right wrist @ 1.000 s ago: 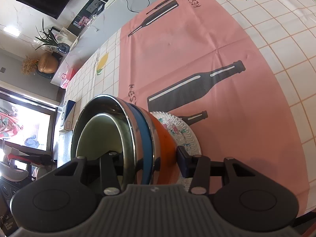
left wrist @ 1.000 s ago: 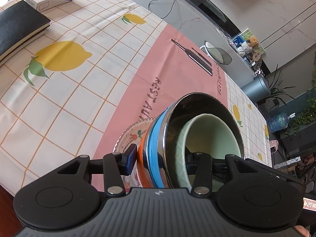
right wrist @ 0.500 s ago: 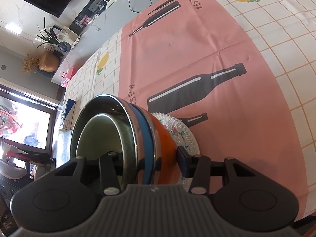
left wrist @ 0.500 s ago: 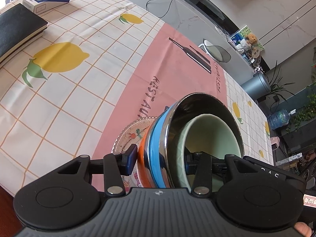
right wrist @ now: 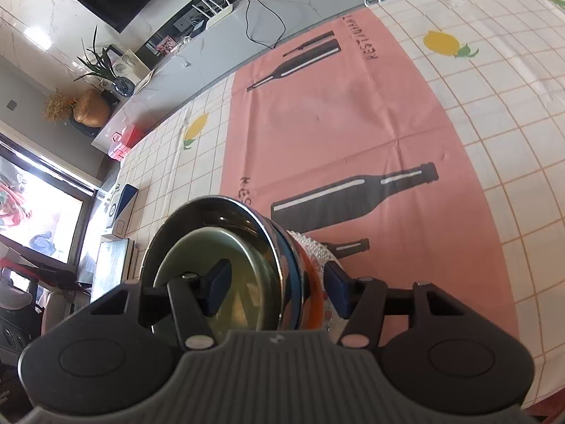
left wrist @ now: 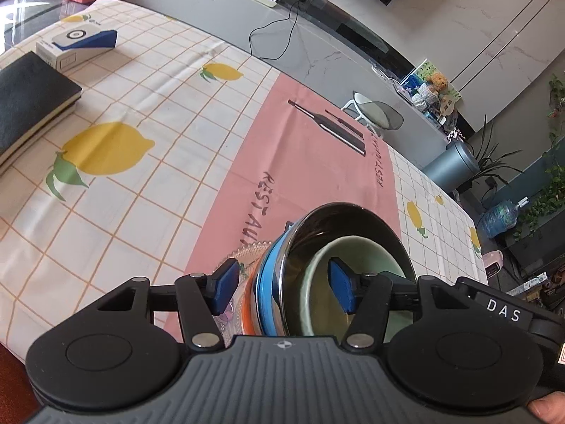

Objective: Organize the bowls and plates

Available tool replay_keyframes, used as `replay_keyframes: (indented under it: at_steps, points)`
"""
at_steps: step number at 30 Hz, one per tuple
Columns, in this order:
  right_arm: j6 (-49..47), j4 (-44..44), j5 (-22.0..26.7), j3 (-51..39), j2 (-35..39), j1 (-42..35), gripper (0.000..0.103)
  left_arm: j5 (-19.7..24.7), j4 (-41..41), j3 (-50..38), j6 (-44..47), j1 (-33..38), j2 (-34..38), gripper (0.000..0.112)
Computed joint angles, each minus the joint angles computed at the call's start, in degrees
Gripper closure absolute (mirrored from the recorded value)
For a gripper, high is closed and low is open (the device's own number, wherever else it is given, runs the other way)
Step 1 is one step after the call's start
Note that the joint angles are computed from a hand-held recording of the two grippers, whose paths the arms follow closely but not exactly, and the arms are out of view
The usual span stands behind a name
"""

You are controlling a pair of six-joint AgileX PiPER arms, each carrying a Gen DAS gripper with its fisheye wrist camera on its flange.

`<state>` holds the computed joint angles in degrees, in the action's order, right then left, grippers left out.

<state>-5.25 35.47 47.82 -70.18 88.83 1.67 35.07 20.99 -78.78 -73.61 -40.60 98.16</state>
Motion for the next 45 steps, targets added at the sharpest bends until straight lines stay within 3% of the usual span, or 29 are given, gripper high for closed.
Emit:
replay_keyframes:
  at_steps: [11, 22, 31, 36, 39, 42, 45]
  points:
    - [-3.0, -9.5, -7.6, 3.4, -11.4, 2.6, 0.036, 14.9, 25.5, -4.4, -0.9, -11.8, -4.4, 0.045]
    - [-11.2, -8.8, -12.9, 12.2, -25.5, 1.7, 0.028, 20.3, 37.3, -0.8, -0.9, -21.8, -8.5, 0.041]
    - [4.6, -27.8, -15.5, 21.7, -36.3, 9.7, 0.026, 23.0, 34.3, 0.6, -0.4, -26.3, -9.1, 0.032]
    - [16.4, -40.1, -12.6, 25.0, -39.8, 15.4, 0.021, 27.6, 30.1, 0.3, -3.7, -27.0, -7.6, 0.028]
    - [23.0, -47.2, -10.7, 26.3, -40.4, 19.0, 0.021, 26.7, 26.1, 0.8, -4.9, -25.6, -6.9, 0.028]
    - [24.3, -47.0, -9.7, 27.5, -40.4, 19.0, 0.021, 26.1, 24.6, 2.5, -5.1, -25.6, -6.5, 0.028]
    - [32.0, -52.6, -8.2, 29.0, -40.6, 22.2, 0.021, 26.3, 22.2, 2.4, -5.2, -25.3, -5.4, 0.028]
